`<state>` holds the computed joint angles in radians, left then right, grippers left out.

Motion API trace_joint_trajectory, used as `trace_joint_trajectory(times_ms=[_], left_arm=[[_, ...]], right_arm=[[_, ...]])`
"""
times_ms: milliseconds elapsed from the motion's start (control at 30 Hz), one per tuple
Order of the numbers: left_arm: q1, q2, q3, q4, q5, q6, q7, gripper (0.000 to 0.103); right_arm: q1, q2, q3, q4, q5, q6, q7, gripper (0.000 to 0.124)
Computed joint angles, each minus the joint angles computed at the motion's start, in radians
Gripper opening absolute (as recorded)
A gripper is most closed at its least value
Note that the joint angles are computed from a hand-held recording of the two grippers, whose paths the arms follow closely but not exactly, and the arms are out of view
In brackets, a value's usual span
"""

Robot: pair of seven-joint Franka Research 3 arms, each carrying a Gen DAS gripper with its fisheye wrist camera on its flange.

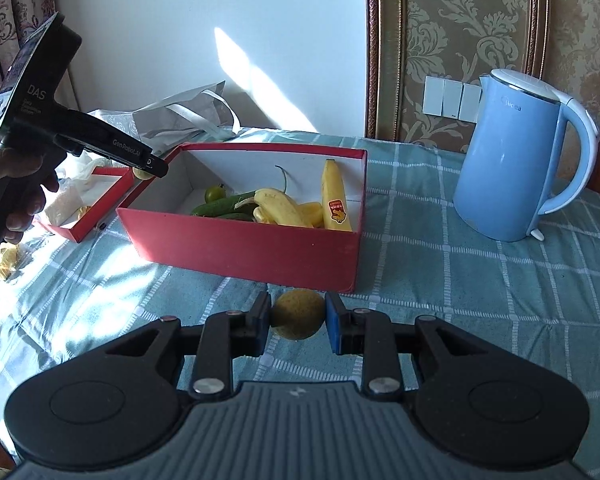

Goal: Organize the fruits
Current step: 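Carry both brown fruits toward the red box with both grippers, then release the brown fruits into the red box with both grippers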

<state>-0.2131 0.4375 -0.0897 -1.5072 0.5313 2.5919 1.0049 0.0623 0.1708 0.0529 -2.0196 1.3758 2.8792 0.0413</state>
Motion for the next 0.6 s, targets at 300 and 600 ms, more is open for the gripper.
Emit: trace_joint_trajectory(times_ms=[300,600], left_arm=[[-0.045,0.161,0.045,0.27,0.045,-0.118,-0.024,0.027],[-0.016,0.366,0.033,0.533,-0.067,-0.217,0.105,0.027]], right_arm=[[-0.036,0.008,-0.022,0.03,0.003,-0.1,-0.029,0.027],[-0.022,0.025,-0.003,0.051,0.012,-0.017,0.031,0.027]])
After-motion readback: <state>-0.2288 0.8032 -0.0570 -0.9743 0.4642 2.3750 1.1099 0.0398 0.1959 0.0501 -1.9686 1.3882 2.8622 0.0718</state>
